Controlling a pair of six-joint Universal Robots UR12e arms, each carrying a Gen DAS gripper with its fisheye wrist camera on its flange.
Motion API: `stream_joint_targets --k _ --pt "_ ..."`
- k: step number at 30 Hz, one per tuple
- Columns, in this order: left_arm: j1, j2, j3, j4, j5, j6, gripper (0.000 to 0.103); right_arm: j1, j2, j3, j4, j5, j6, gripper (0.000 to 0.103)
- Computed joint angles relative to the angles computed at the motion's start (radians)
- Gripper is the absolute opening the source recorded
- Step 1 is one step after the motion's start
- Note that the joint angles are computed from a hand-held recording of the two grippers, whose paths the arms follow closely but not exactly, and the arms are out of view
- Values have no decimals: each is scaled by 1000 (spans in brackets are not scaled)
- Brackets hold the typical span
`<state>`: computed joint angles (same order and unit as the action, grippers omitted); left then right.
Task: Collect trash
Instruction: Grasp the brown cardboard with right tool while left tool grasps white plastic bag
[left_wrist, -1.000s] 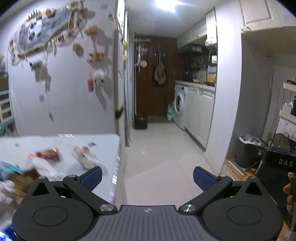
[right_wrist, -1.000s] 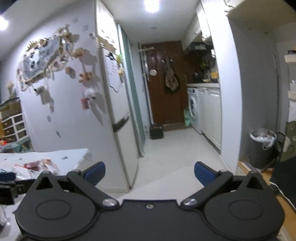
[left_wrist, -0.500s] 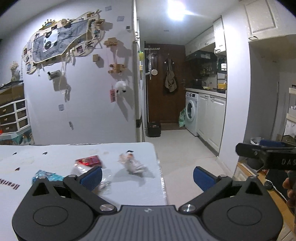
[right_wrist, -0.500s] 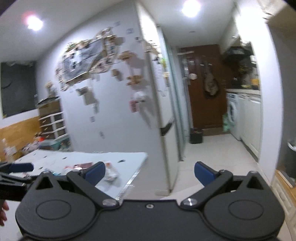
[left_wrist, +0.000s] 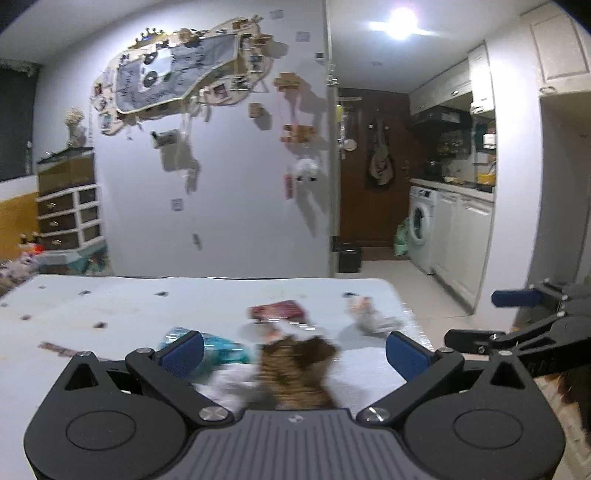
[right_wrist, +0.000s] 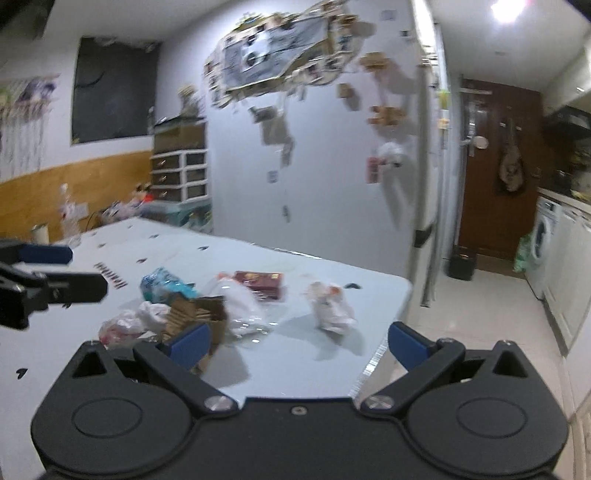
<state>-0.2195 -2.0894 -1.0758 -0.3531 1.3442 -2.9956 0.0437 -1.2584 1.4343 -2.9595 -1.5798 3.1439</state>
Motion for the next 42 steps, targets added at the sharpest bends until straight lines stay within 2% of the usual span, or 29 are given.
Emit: stream_joint_targets --k 3,9,13,15,18,22,28,32,36,38,39,42 --pt "21 -7 10 -6 10 32 103 17 39 -64 47 3 -35 103" --pt "68 -34 43 -99 -67 78 103 35 124 -221 202 83 -28 103" --pt "85 -57 64 -181 -127 183 103 40 180 -314 310 124 -22 103" --pt "89 -69 76 -211 -144 241 103 43 209 -359 370 117 -27 103" --pt "94 -87 92 -245 -161 302 103 52 250 -424 457 65 -53 103" --pt "96 -118 145 -317 -171 330 103 53 283 -476 523 67 -77 103" --pt "85 -156 212 -391 -153 376 101 51 299 -513 597 152 -102 103" --pt "76 -171 233 -409 -139 397 91 65 306 -525 630 131 -167 103" --pt "70 -179 248 -415 -119 413 82 81 318 -539 652 70 -211 103" --pt "68 -182 255 -420 -113 419 77 84 318 -535 637 52 -223 100" --pt "68 -184 258 -421 -110 418 76 81 316 -530 627 58 -225 89" --pt "66 -195 277 -424 -97 400 74 70 310 -525 619 99 -215 77"
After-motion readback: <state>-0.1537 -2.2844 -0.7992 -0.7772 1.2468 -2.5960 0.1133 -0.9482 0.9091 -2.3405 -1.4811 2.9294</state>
